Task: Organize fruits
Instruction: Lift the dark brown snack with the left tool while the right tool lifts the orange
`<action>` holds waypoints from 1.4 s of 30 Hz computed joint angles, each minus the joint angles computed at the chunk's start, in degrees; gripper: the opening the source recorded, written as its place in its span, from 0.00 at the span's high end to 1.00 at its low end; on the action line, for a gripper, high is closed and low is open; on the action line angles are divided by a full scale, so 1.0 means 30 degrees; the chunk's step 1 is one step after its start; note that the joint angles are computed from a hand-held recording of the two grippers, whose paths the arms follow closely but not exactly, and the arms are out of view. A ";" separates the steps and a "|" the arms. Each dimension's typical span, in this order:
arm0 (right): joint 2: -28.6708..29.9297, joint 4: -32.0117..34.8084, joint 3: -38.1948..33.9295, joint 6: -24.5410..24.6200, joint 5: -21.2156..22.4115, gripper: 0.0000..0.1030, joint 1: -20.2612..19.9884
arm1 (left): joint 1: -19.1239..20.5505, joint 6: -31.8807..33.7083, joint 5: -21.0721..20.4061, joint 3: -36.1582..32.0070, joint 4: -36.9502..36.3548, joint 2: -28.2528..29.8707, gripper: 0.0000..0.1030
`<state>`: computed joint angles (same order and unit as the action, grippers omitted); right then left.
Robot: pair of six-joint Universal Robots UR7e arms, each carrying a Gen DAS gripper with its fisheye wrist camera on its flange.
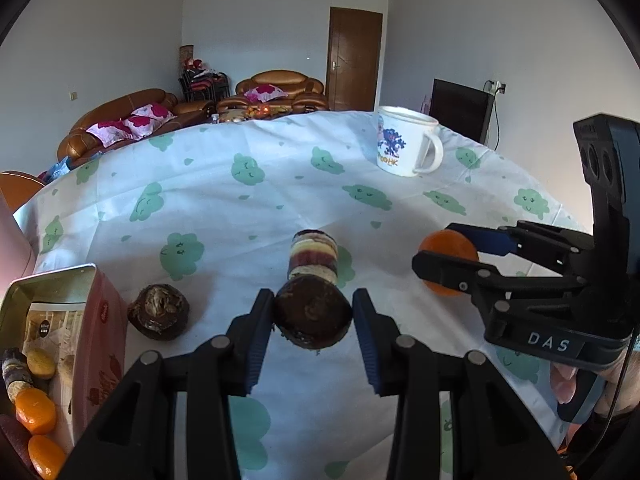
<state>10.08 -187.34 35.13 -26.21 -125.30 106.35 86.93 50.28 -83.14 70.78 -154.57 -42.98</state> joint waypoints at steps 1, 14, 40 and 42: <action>-0.0007 -0.0145 0.0044 -0.0084 0.0044 0.52 0.0010 | 0.0017 0.0059 -0.0117 0.0124 -0.0259 -0.0053 0.59; -0.0213 -0.2390 0.0935 -0.1186 0.0771 0.52 0.0085 | 0.0227 0.0242 -0.1273 0.0881 -0.2048 -0.0426 0.59; -0.0290 -0.5471 0.1924 -0.2648 0.1861 0.52 0.0156 | 0.0455 0.0594 -0.2556 0.2397 -0.5553 -0.0961 0.59; -0.0288 -0.5598 0.1960 -0.2710 0.1909 0.52 0.0154 | 0.0488 0.0579 -0.2698 0.2455 -0.5697 -0.0988 0.59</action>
<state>9.22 -204.13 41.01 -34.34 -119.58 106.81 88.40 52.02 -91.23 78.15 -171.66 -45.94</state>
